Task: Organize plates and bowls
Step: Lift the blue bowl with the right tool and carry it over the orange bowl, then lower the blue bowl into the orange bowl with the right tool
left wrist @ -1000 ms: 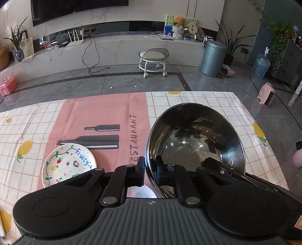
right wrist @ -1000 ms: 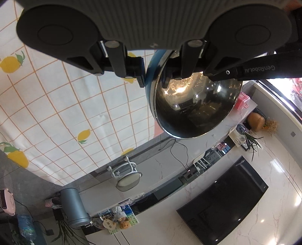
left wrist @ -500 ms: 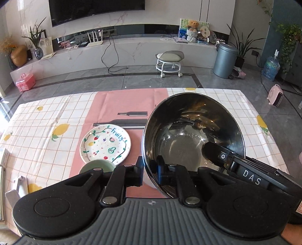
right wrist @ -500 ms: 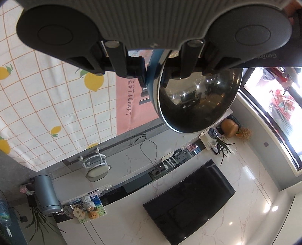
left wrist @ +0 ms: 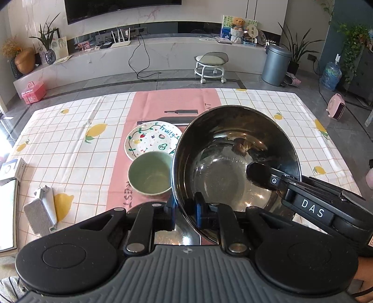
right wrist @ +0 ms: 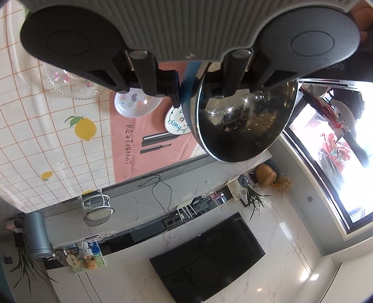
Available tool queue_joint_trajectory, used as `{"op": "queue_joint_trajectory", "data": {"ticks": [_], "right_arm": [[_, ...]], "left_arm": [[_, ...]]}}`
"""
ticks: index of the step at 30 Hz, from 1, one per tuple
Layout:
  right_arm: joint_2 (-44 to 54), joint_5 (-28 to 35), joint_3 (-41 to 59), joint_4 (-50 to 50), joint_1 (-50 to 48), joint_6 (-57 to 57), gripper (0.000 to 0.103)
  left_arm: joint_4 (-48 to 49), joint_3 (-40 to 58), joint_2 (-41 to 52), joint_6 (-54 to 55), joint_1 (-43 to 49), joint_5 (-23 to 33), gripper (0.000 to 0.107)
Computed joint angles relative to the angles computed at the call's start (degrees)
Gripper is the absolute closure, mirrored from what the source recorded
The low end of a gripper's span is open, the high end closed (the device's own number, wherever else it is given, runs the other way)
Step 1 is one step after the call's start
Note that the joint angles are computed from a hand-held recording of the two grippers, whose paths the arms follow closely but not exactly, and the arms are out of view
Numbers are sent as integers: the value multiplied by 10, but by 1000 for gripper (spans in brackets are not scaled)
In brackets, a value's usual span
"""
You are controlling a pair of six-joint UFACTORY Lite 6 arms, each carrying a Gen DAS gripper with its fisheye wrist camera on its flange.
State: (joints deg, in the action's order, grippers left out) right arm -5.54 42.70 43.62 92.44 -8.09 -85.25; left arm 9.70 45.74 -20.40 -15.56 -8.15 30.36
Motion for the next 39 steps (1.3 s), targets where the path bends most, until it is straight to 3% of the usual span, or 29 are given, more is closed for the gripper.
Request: {"op": "queue_joint_trajectory", "data": {"ticks": [9, 21, 39], "right_arm": [[-100, -50, -80, -27, 54, 39, 88], [-82, -130, -82, -43, 163, 57, 85], [-44, -204, -77, -28, 256, 89, 82]], "left_arm": [[-181, -82, -79, 249, 110, 19, 88], [-341, -137, -57, 471, 251, 14, 87], [-380, -192, -48, 570, 279, -77, 80]]}}
